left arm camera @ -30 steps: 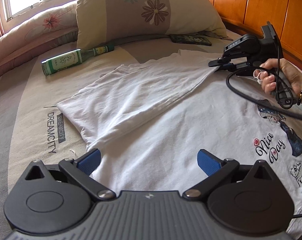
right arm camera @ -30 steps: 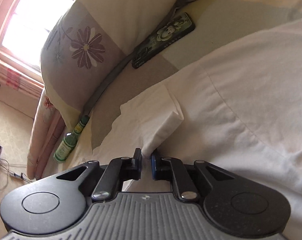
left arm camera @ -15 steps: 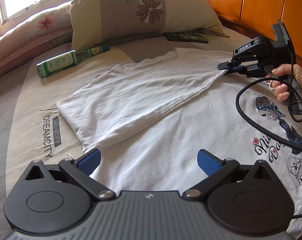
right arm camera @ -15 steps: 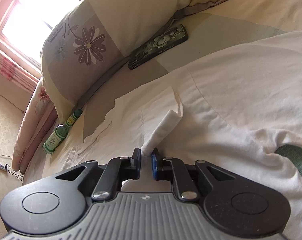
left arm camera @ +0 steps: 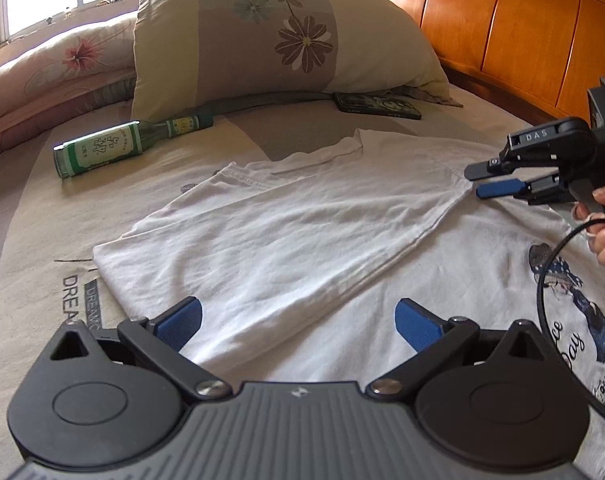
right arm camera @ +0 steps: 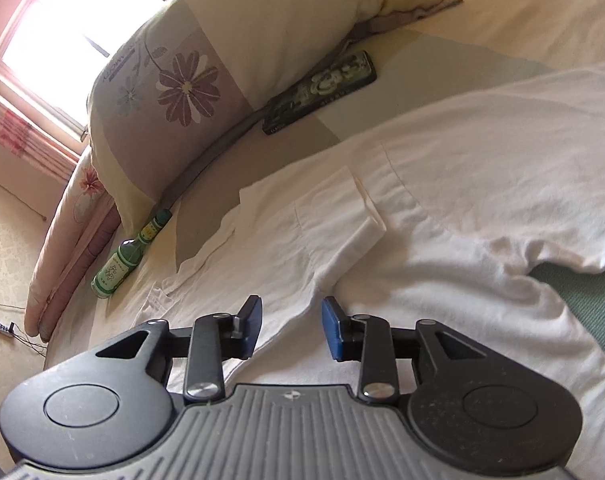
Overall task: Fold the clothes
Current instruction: 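Lift the right gripper back above the shirt print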
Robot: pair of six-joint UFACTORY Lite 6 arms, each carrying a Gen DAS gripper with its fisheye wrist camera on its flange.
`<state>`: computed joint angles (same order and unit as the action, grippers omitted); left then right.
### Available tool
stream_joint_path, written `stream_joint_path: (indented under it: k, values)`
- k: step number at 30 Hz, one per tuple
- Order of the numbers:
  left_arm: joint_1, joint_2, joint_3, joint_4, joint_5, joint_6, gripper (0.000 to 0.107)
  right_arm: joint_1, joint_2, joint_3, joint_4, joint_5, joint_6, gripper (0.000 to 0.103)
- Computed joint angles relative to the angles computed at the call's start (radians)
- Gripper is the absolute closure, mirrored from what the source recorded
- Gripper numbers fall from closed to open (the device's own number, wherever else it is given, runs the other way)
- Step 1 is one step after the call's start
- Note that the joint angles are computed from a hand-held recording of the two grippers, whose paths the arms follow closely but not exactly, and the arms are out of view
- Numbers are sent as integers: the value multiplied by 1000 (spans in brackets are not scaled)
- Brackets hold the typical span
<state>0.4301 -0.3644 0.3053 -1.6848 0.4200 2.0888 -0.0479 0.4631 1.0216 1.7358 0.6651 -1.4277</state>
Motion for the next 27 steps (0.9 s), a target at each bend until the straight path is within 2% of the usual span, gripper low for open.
stream_joint_path:
  k: [2, 4, 6, 7, 9, 13, 15, 16, 18, 19, 21, 23, 25, 27]
  values:
    - [-11, 91, 30, -107, 12, 110, 5, 7, 17, -19, 58, 32, -32, 64]
    - [-5, 183, 73, -101, 6, 104, 5, 28, 17, -36, 135, 24, -131, 66]
    - [23, 244, 105, -29, -7, 45, 7, 39, 24, -37, 180, -4, -207, 89]
    - [52, 242, 99, 6, 5, 49, 7, 28, 32, -31, 162, -2, -191, 96]
    - [107, 228, 87, 93, 25, 38, 7, 11, 17, -44, 166, -18, -221, 97]
    - [143, 155, 77, 296, 32, -103, 7, -24, -38, -80, 141, -42, -244, 91]
    - [158, 118, 82, 356, 60, -163, 7, -21, -106, -129, 179, -68, -324, 89]
    - [165, 116, 93, 343, 80, -156, 7, -8, -134, -145, 209, -81, -373, 87]
    - [175, 135, 123, 270, 120, -103, 7, 31, -161, -145, 249, -99, -446, 78]
    - [170, 170, 151, 228, 124, -79, 7, 50, -173, -144, 269, -108, -483, 72]
    - [152, 295, 228, 127, 123, -9, 7, 89, -133, -88, 221, -105, -470, 68]
    - [138, 398, 288, 46, 56, 35, 7, 141, -75, -32, 222, -136, -507, 65]
    - [141, 483, 340, -35, -11, 92, 7, 190, -20, 14, 269, -210, -607, 58]
    - [195, 511, 364, -43, -25, 111, 6, 219, 20, 41, 320, -264, -702, 58]
